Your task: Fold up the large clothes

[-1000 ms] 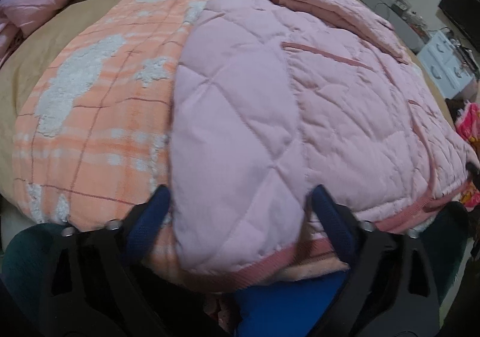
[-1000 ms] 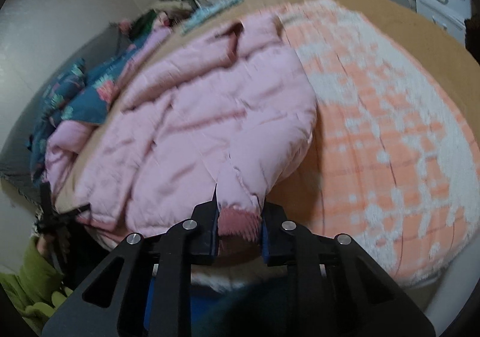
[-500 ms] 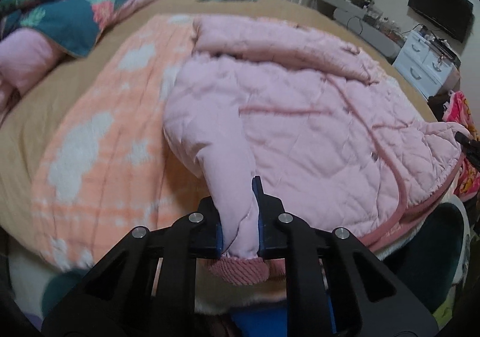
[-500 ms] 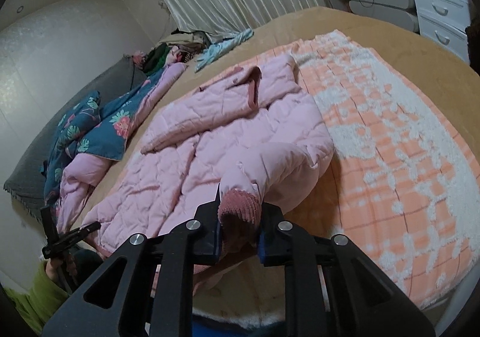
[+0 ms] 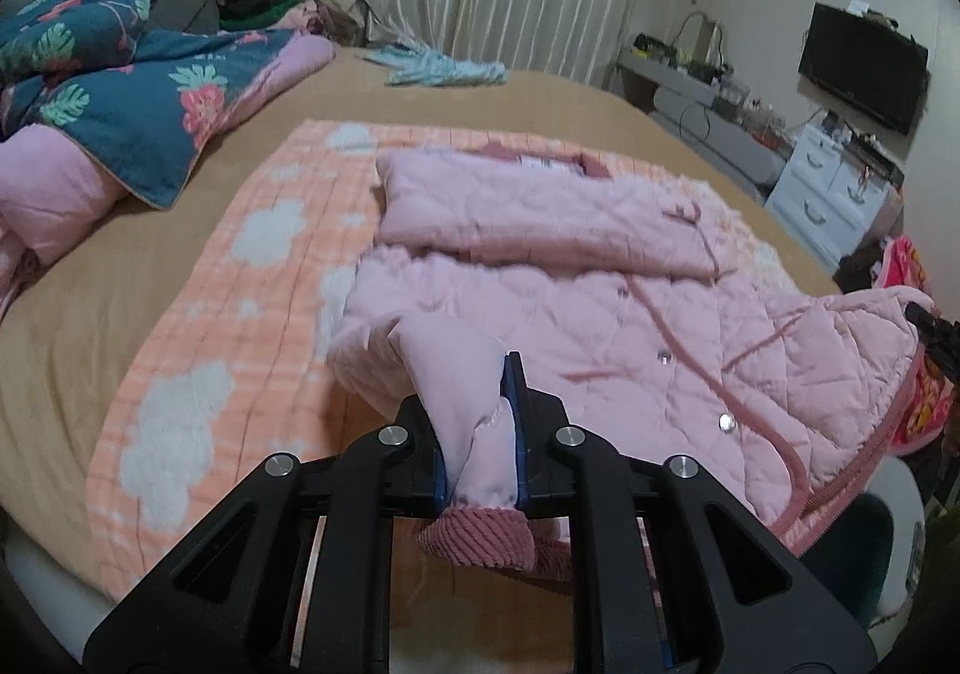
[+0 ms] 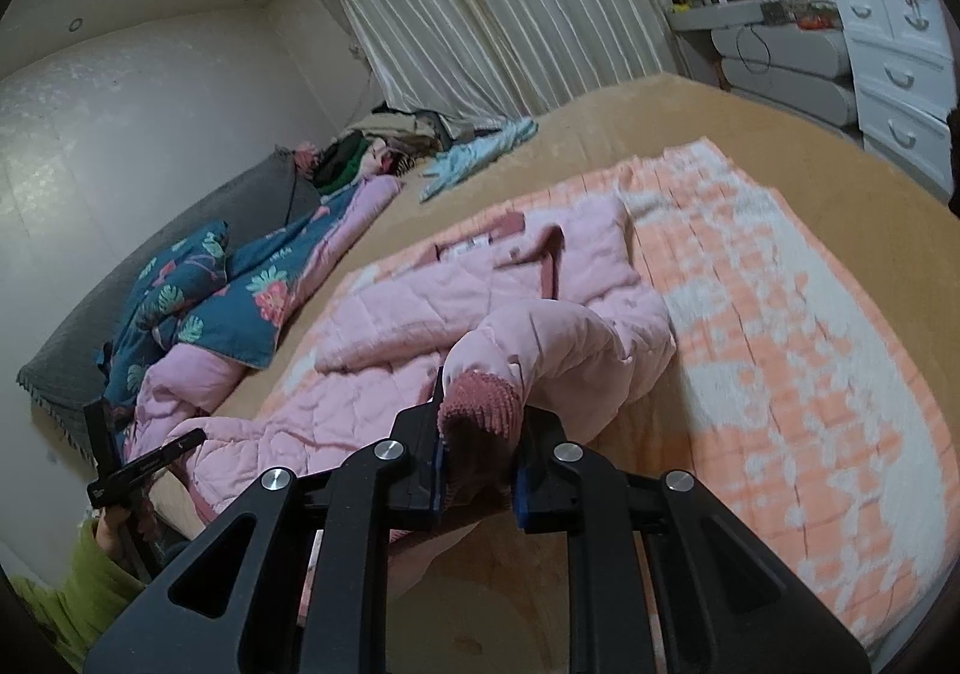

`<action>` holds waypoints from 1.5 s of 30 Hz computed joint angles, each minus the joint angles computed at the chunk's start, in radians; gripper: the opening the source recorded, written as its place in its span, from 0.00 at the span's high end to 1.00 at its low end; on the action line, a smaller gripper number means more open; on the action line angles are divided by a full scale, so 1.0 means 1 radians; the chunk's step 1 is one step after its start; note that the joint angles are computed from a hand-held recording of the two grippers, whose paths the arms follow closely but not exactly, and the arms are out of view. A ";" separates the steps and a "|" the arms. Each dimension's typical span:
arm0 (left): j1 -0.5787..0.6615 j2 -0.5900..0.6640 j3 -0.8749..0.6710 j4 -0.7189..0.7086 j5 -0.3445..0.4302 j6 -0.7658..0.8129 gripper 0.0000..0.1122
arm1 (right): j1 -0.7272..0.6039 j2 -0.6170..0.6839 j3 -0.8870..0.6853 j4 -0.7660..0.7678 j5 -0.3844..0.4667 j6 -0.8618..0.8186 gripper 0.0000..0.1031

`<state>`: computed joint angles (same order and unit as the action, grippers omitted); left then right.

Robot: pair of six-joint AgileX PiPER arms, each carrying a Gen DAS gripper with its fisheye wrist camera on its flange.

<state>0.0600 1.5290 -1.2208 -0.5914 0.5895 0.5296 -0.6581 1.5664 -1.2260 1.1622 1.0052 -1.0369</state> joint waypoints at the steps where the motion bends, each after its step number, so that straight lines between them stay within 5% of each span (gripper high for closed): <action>1: 0.003 0.008 -0.018 -0.004 0.004 -0.002 0.93 | 0.004 0.006 -0.018 0.001 -0.002 0.010 0.86; 19: -0.037 0.186 -0.387 0.152 0.042 -0.200 0.93 | 0.108 0.213 -0.433 -0.114 -0.031 0.350 0.86; 40: -0.091 0.436 -0.839 0.421 0.137 -0.454 0.92 | 0.182 0.499 -0.990 -0.351 0.029 0.700 0.86; 45: -0.104 0.500 -0.940 0.466 0.168 -0.484 0.92 | 0.205 0.638 -1.238 -0.426 0.096 0.827 0.86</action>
<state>-0.0442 2.0292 -2.1610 -0.1256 0.7574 0.0451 -0.4527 2.2043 -2.4644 0.7367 1.1008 -0.2102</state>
